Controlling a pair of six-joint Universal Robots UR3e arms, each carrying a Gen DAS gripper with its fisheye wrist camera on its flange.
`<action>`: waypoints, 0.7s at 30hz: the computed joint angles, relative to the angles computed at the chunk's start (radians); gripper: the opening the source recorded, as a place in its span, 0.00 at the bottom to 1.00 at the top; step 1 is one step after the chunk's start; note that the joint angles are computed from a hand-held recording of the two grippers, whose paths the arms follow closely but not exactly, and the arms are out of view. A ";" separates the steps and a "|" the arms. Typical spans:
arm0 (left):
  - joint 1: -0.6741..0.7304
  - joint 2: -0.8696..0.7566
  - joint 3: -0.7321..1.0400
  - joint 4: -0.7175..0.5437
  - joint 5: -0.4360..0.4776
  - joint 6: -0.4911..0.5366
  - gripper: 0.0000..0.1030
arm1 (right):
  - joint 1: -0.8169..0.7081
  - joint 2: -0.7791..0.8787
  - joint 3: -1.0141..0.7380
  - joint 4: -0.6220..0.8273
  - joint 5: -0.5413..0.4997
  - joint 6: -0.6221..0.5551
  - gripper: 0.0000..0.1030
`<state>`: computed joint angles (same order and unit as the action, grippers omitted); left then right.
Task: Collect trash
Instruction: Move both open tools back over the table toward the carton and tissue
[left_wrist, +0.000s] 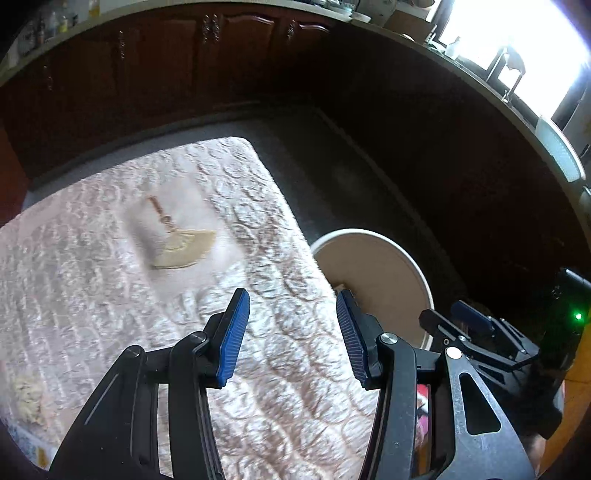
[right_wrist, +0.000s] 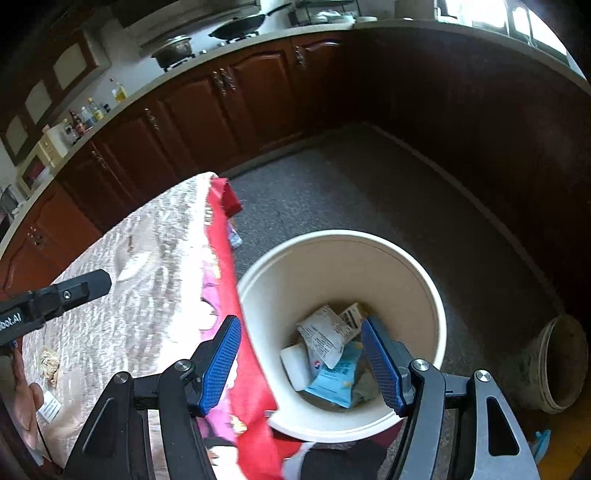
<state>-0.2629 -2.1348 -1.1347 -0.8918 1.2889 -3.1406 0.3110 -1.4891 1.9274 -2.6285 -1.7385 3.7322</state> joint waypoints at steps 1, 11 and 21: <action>0.009 0.021 -0.028 0.010 0.002 0.003 0.46 | 0.010 0.005 -0.014 0.006 -0.004 0.001 0.63; 0.118 0.224 -0.269 0.038 -0.003 0.032 0.46 | 0.135 0.118 -0.232 0.061 -0.018 -0.006 0.67; 0.355 0.476 -0.531 -0.040 0.000 0.164 0.46 | 0.246 0.344 -0.518 0.090 0.084 -0.048 0.67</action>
<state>0.0921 -1.6588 -1.6655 -0.9319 1.2893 -2.9763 0.5566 -1.1450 1.4090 -2.5390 -1.6545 3.6845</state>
